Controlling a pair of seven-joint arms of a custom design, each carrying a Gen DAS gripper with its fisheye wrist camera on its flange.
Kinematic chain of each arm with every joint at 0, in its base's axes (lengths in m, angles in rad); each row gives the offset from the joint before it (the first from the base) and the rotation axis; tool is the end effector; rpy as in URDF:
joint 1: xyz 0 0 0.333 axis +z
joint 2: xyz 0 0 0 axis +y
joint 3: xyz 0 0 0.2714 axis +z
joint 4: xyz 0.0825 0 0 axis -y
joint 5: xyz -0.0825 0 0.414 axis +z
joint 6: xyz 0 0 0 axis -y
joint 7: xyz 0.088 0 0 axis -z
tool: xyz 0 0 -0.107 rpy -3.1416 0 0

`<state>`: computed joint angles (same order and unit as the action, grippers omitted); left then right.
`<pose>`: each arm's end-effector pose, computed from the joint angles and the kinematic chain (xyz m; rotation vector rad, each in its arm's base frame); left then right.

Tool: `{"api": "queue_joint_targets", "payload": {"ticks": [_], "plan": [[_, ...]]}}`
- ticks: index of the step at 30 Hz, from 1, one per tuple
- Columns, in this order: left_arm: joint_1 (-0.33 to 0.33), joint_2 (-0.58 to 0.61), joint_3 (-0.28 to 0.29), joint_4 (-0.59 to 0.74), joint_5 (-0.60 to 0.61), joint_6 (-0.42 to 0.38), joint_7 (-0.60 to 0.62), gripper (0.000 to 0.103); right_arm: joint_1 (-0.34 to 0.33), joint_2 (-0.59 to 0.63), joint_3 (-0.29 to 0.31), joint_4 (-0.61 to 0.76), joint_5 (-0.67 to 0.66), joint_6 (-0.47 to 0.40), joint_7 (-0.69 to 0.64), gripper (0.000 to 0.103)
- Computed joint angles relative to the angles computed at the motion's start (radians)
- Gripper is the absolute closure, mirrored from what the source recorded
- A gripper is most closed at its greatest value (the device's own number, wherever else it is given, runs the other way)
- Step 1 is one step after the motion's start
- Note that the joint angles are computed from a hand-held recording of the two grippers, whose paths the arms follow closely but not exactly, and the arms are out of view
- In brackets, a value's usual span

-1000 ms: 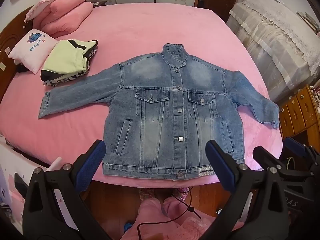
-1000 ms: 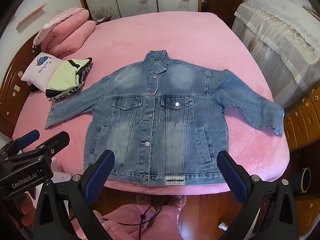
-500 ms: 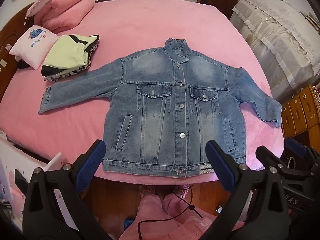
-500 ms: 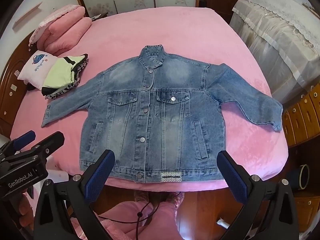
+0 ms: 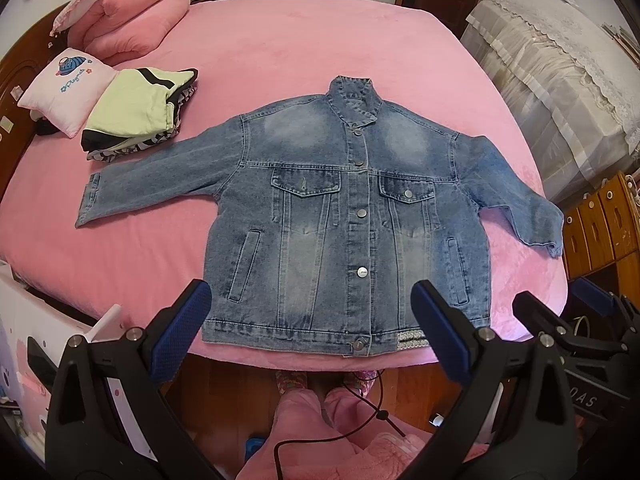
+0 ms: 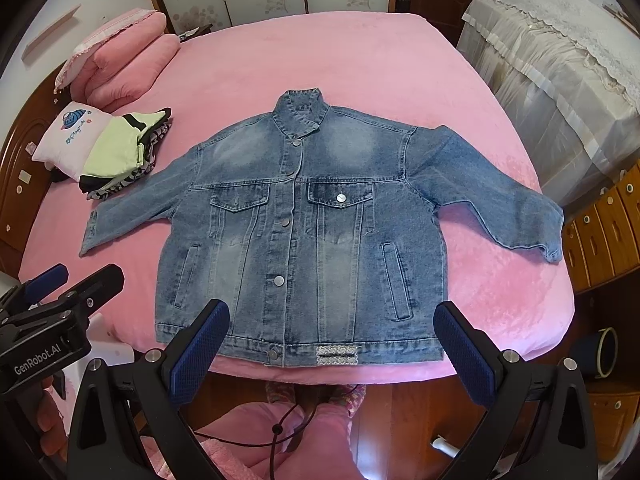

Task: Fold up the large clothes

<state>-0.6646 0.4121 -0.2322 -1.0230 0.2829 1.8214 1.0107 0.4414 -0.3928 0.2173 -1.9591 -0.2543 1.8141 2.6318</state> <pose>0.4869 -0.5080 0.6272 -1.6871 2.3232 -0.5535 0.3986 0.3017 0.6168 -1.6008 2.3542 -0.4601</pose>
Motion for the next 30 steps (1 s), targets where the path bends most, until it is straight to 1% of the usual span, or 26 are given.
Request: {"api": "queue_joint_targets", "payload": {"ticks": [11,22,30], "plan": [[-0.019,0.028,0.005,0.041,0.006,-0.012,-0.002,0.004,-0.002,-0.002,-0.001,-0.001,0.000,-0.004,-0.008,0.000],[-0.018,0.018,0.005,0.027,0.003,-0.005,-0.003,0.004,-0.003,-0.003,-0.001,-0.001,-0.003,-0.006,-0.009,0.000],[-0.026,0.030,0.006,0.042,0.008,-0.011,-0.023,0.004,-0.004,-0.010,-0.005,-0.008,0.001,-0.002,-0.020,0.000]]}}
